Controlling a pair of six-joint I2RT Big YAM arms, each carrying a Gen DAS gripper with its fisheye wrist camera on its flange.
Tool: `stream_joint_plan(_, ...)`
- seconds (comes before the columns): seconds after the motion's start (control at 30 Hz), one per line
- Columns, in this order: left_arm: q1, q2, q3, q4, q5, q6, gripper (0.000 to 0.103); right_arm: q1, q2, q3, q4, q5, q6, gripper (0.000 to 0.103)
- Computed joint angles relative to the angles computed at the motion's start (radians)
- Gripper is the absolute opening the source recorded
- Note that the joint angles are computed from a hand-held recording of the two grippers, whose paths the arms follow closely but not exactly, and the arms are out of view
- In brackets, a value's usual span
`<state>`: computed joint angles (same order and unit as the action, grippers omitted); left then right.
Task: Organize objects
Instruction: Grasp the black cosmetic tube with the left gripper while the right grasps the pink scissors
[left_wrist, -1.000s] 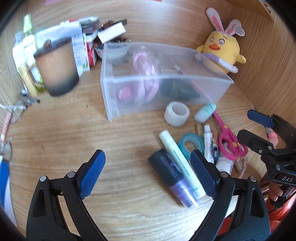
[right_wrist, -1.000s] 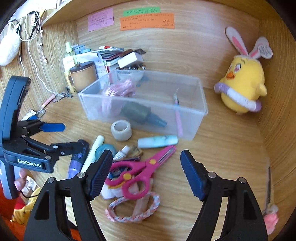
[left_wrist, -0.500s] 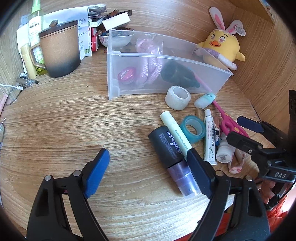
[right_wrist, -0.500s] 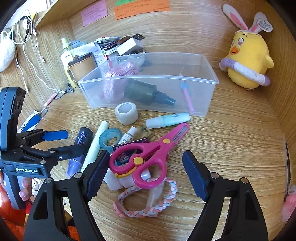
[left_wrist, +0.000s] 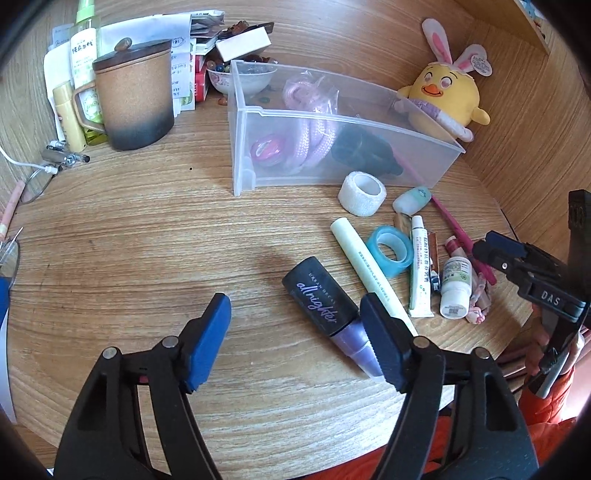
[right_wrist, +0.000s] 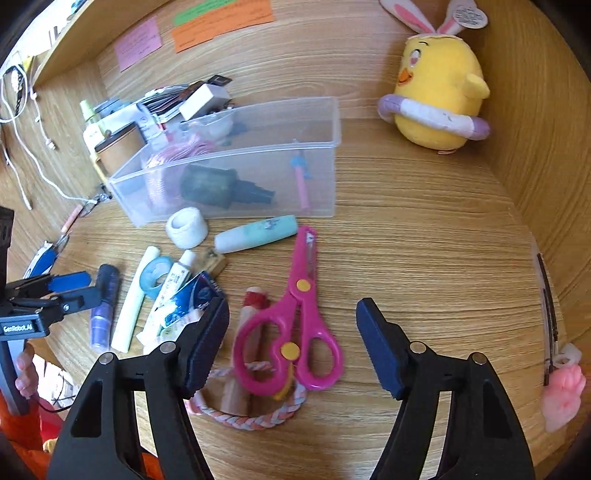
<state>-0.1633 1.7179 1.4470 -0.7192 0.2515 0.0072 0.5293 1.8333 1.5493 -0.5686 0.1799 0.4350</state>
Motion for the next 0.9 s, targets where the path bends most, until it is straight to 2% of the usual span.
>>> stream_joint_plan(0.13,0.003,0.01,0.013,-0.03,0.044,-0.02,0.073,-0.012,0.012,0.021,-0.015,0.014,-0.006,0.067)
stream_joint_plan(0.2,-0.001,0.019,0.019,-0.038,0.06,-0.028,0.073,-0.015,0.026,0.039,-0.033,0.02,-0.015,0.058)
stream_joint_plan(0.4,-0.026,0.025,0.016,0.004,0.015,-0.033,0.072,-0.024,0.075,0.1,-0.103,0.028,-0.033,0.04)
stream_joint_plan(0.53,-0.037,0.035,0.025,0.019,-0.01,-0.016,0.057,-0.025,0.073,0.097,-0.109,0.043,-0.05,0.034)
stream_joint_plan(0.7,-0.035,0.039,0.026,0.038,-0.018,-0.014,0.048,-0.023,0.076,0.098,-0.11,0.06,-0.078,0.034)
stream_joint_plan(0.73,-0.036,0.039,0.025,0.042,-0.022,-0.016,0.048,-0.021,0.08,0.101,-0.109,0.07,-0.085,0.033)
stream_joint_plan(0.8,-0.037,0.034,0.016,0.056,-0.028,-0.016,0.048,-0.014,0.087,0.106,-0.104,0.09,-0.102,0.02)
stream_joint_plan(0.9,-0.039,0.025,0.002,0.071,-0.05,-0.011,0.047,-0.007,0.088,0.104,-0.088,0.094,-0.113,0.02)
